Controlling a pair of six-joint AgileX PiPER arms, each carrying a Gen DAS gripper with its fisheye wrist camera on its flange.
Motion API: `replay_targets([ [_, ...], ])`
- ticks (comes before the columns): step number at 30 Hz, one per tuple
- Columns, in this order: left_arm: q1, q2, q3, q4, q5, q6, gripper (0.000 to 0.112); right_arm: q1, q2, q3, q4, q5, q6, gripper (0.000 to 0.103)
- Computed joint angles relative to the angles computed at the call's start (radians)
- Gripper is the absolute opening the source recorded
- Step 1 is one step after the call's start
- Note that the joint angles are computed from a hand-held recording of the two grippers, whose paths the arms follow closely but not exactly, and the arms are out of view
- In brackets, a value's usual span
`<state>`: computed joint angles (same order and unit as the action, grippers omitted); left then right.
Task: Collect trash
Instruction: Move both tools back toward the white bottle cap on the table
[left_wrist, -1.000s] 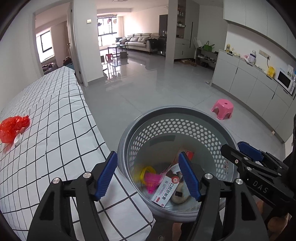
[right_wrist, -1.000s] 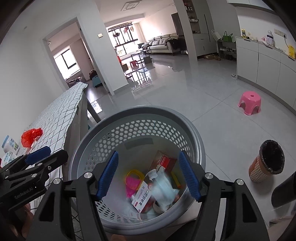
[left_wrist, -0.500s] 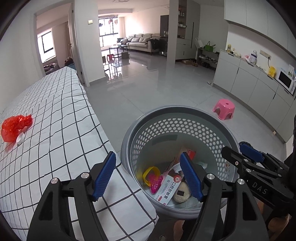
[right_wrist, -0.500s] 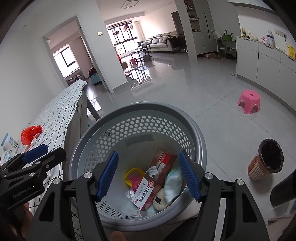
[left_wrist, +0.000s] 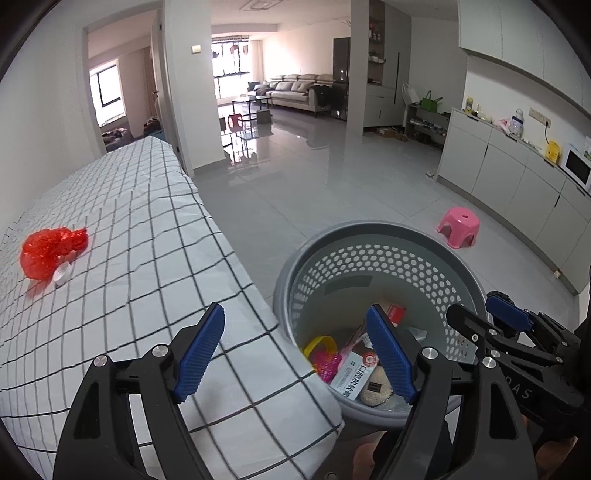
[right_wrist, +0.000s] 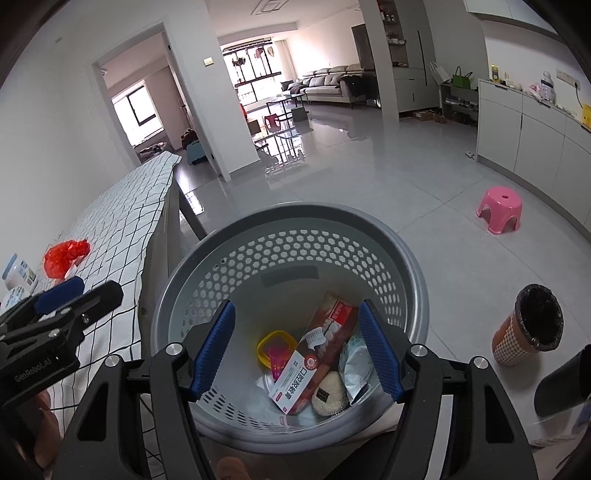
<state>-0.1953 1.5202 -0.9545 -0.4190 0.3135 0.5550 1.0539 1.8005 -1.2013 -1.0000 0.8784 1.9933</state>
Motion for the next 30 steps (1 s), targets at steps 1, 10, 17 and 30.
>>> replay_targets([
  [1,0.006,-0.005,0.002,0.003,-0.002,0.001,0.079,0.003,0.008,-0.015,0.007,0.009,-0.012,0.068],
  [10,0.084,-0.063,0.018,-0.034,-0.021,0.061,0.086,0.039,0.064,-0.14,0.021,0.111,-0.092,0.071],
  [17,0.199,-0.099,0.013,-0.229,0.019,0.272,0.091,0.059,0.115,-0.266,0.016,0.16,-0.158,0.071],
  [30,0.469,-0.119,-0.003,-0.494,0.129,0.597,0.094,0.08,0.313,-0.628,0.053,0.199,-0.365,0.074],
])
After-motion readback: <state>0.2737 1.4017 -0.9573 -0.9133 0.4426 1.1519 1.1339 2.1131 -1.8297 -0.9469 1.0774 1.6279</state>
